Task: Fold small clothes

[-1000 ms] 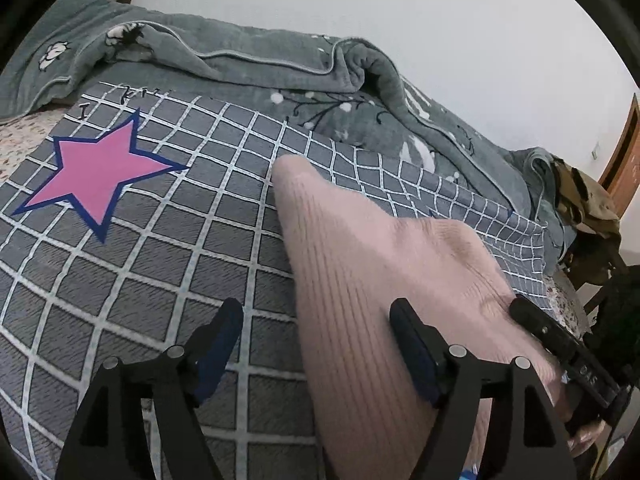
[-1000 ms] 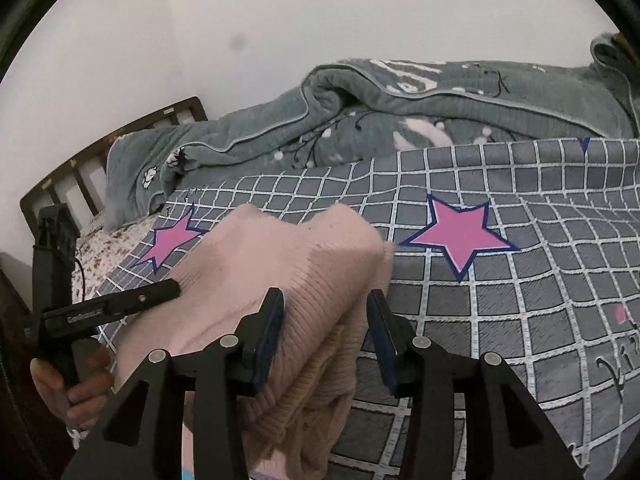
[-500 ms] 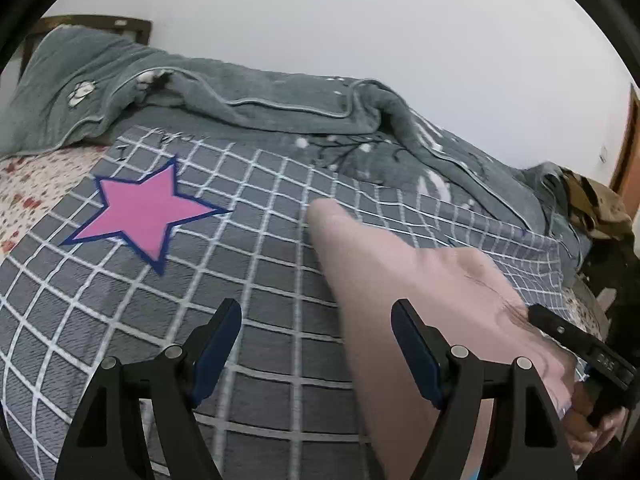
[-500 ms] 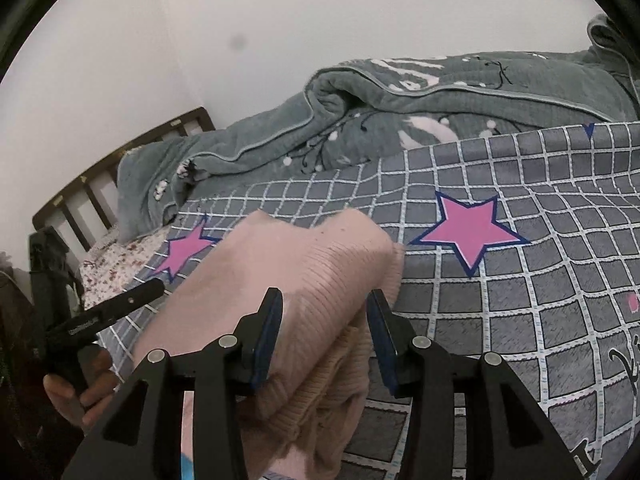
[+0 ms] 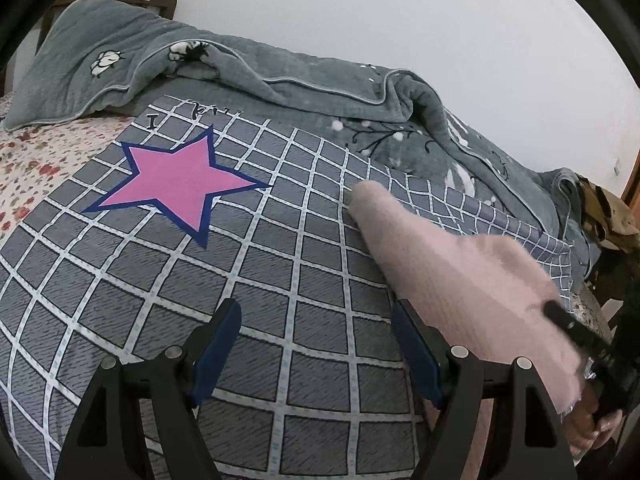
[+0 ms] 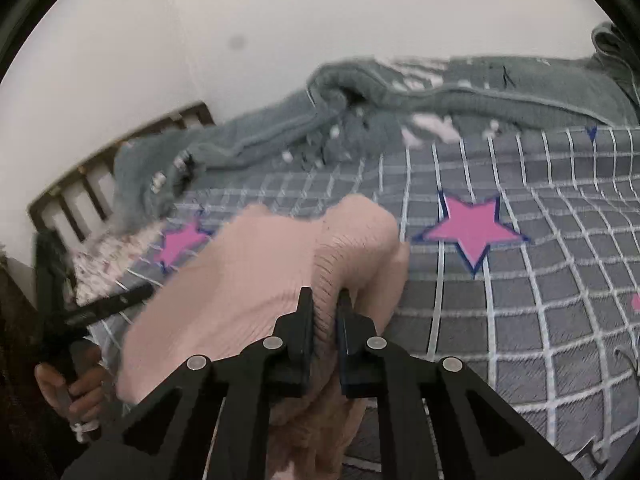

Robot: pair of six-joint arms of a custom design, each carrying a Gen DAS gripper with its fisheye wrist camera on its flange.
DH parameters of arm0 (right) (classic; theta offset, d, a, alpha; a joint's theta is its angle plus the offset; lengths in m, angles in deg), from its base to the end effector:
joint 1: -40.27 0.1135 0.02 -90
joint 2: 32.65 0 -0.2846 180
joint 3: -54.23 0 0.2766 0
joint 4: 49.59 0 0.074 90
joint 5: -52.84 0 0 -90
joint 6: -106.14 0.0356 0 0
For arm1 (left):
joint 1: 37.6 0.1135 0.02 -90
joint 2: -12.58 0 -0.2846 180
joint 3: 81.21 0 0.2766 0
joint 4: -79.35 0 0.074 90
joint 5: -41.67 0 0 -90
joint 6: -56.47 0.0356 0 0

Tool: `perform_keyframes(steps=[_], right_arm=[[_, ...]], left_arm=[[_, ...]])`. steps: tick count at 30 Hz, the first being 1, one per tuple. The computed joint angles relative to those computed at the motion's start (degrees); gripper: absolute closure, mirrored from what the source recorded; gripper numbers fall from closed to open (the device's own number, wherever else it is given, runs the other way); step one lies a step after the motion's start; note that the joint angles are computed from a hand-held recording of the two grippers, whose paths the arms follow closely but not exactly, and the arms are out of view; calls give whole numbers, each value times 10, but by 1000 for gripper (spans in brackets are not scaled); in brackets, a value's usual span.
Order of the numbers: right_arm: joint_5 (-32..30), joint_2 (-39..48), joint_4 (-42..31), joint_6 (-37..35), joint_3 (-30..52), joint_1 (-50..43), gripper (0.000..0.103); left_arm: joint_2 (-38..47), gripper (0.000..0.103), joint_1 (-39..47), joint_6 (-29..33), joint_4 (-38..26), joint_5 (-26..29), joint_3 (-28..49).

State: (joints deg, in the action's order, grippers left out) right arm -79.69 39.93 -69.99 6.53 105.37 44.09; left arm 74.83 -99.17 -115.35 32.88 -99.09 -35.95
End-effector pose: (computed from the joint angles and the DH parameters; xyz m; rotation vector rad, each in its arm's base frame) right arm 0.2647 0.0418 0.2171 -0.6245 2.0973 0.7893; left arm 0.1172 -0.1585 0.1982 -0.6186 2.0871 -0.1620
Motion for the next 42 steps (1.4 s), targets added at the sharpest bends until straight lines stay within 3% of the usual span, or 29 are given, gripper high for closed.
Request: perform_keyframes(steps=[2, 6, 10, 16, 21, 25, 32, 42], right_arm=[[3, 11, 3, 11, 6, -7, 93], [75, 34, 14, 20, 3, 25, 92], [41, 16, -39, 10, 21, -2, 63], [7, -69, -53, -27, -16, -33, 62], [14, -153, -64, -67, -56, 5, 62], [27, -190, -50, -87, -85, 40, 58], [121, -157, -20, -114, -104, 79, 61], [109, -115, -27, -125, -83, 52, 67]], left_arm=[[-8, 27, -7, -1, 3, -3, -5], [-6, 27, -15, 6, 17, 0, -6], [18, 27, -37, 8, 18, -15, 9], [85, 27, -60, -6, -32, -37, 76], [130, 27, -78, -22, -73, -47, 128], [134, 27, -82, 2, -44, -36, 135], [142, 26, -68, 29, -9, 7, 132], [169, 25, -73, 46, -38, 24, 152]])
